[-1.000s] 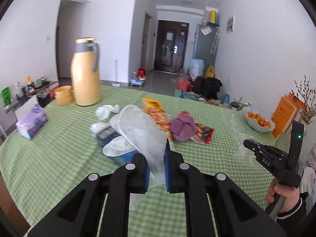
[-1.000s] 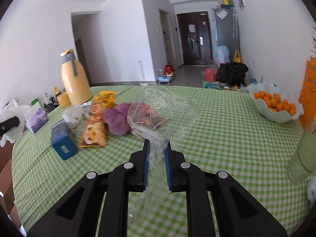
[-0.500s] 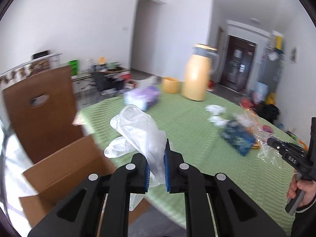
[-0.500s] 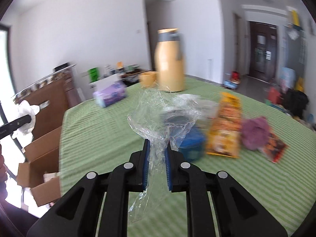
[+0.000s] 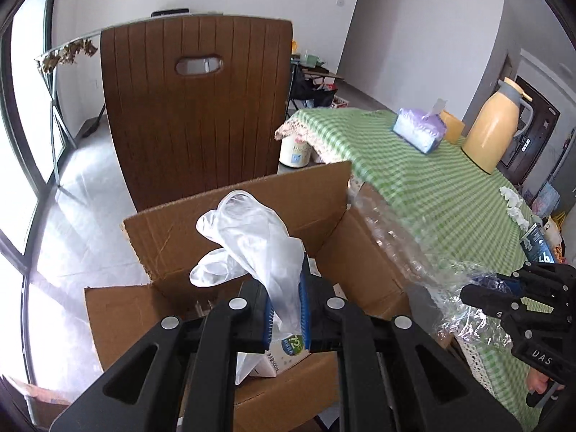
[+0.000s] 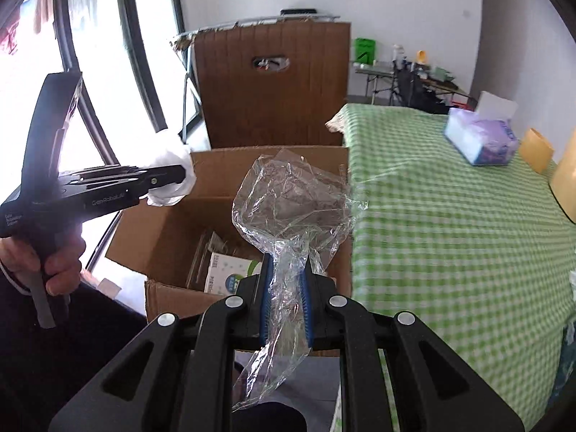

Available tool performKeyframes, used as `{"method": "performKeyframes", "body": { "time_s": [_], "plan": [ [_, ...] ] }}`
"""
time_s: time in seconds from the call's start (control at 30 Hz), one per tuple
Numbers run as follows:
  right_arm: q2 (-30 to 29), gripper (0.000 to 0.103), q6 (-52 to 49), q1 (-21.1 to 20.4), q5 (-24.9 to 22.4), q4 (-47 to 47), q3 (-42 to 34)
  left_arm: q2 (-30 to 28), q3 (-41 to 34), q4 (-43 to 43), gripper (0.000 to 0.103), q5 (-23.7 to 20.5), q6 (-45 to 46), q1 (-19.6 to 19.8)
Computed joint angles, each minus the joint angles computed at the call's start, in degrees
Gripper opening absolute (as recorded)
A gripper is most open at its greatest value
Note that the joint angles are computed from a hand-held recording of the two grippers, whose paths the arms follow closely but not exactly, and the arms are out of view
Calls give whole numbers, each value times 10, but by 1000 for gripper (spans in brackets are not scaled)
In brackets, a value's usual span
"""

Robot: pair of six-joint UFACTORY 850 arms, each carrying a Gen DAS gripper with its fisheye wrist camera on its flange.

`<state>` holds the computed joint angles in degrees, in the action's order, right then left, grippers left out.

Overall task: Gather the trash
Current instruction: 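Carry the plastic glove and plastic wrap over the cardboard box, then open both grippers to drop the glove and plastic wrap into the box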

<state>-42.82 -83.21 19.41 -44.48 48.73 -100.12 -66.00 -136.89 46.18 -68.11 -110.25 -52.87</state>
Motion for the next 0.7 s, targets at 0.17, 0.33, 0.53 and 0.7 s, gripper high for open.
{"method": "performKeyframes", "body": {
  "time_s": [0.17, 0.33, 0.53, 0.7],
  "plan": [
    [-77, 15, 121, 43, -9, -145, -101, 30, 93, -34, 9, 89, -46, 30],
    [-155, 16, 208, 74, -46, -248, -207, 30, 117, -64, 9, 133, -37, 51],
    [-177, 69, 252, 95, 58, -286, -224, 13, 98, -85, 10, 152, 1, 64],
    [-180, 69, 229, 82, 97, -186, -241, -10, 64, -108, 10, 164, 39, 75]
  ]
}}
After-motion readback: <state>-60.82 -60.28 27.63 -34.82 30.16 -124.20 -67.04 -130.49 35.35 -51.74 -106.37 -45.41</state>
